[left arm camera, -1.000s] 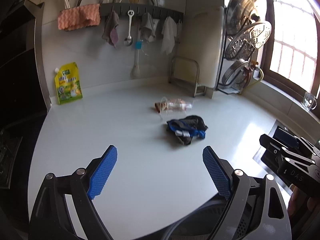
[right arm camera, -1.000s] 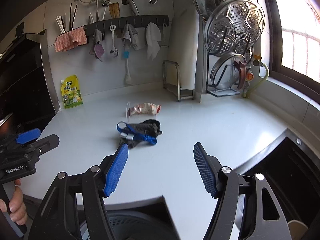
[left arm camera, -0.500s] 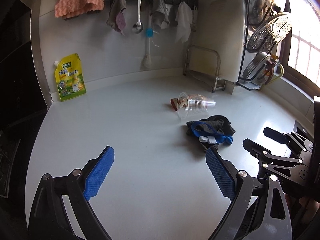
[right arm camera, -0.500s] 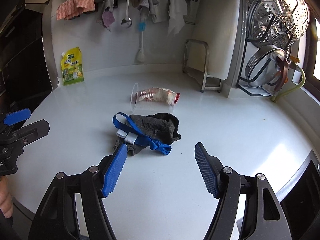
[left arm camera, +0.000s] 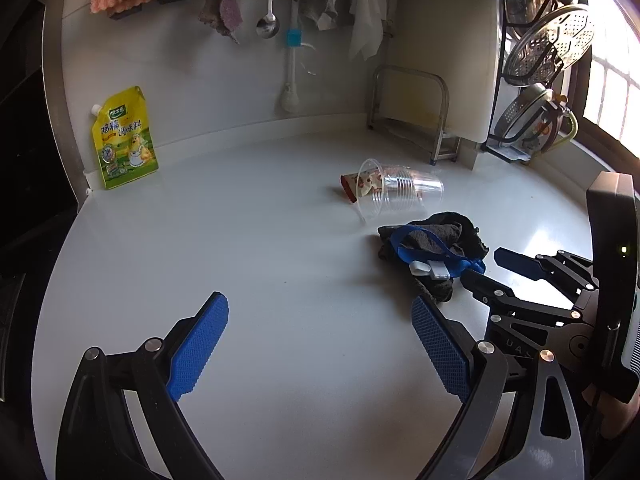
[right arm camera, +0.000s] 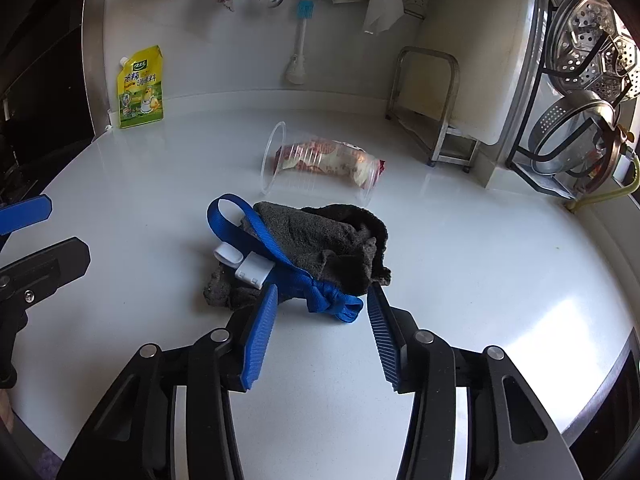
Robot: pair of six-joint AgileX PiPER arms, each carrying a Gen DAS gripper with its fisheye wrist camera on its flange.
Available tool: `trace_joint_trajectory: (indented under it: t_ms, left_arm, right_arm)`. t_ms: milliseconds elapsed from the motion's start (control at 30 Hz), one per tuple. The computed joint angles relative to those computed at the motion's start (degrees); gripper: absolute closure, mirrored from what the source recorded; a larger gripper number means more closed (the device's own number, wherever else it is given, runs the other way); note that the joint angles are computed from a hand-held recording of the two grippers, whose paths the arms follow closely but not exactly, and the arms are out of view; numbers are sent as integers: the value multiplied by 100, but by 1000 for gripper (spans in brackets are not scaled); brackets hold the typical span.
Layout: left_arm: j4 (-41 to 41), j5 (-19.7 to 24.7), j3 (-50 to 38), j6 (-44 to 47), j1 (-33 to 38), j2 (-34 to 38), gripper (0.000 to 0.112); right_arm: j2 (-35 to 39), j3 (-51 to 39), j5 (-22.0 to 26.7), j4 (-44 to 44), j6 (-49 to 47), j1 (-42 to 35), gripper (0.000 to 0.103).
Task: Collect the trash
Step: 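Move both tools back to the dark cloth with the blue strap, then grasp the blue strap with the right tool while the left tool grasps the dark grey cloth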
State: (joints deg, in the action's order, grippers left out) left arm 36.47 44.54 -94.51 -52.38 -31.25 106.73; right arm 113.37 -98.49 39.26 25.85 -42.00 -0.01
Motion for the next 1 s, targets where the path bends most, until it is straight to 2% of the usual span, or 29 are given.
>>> trace_joint_trajectory:
  t_ms: [67, 200, 667, 833, 1000]
  left_arm:
    - [-52, 3, -39, 47, 26, 34, 21]
    - [-104, 11, -96, 79, 54, 88, 21]
    - [-285, 270, -738, 235, -60, 474, 21]
    - [-287, 521, -1465, 337, -232, 921, 21]
    - [-616, 1091, -2889, 889, -332, 1742, 21]
  right_arm:
    - [70, -64, 42, -68, 3, 42, 66]
    - [120, -85, 33, -35, -61, 61, 83]
    - [-275, 332, 139, 1501, -749, -742, 86]
    - [-361, 378, 144, 1904, -835, -1193, 86]
    - [-277, 220, 161, 2084, -689, -1590, 86]
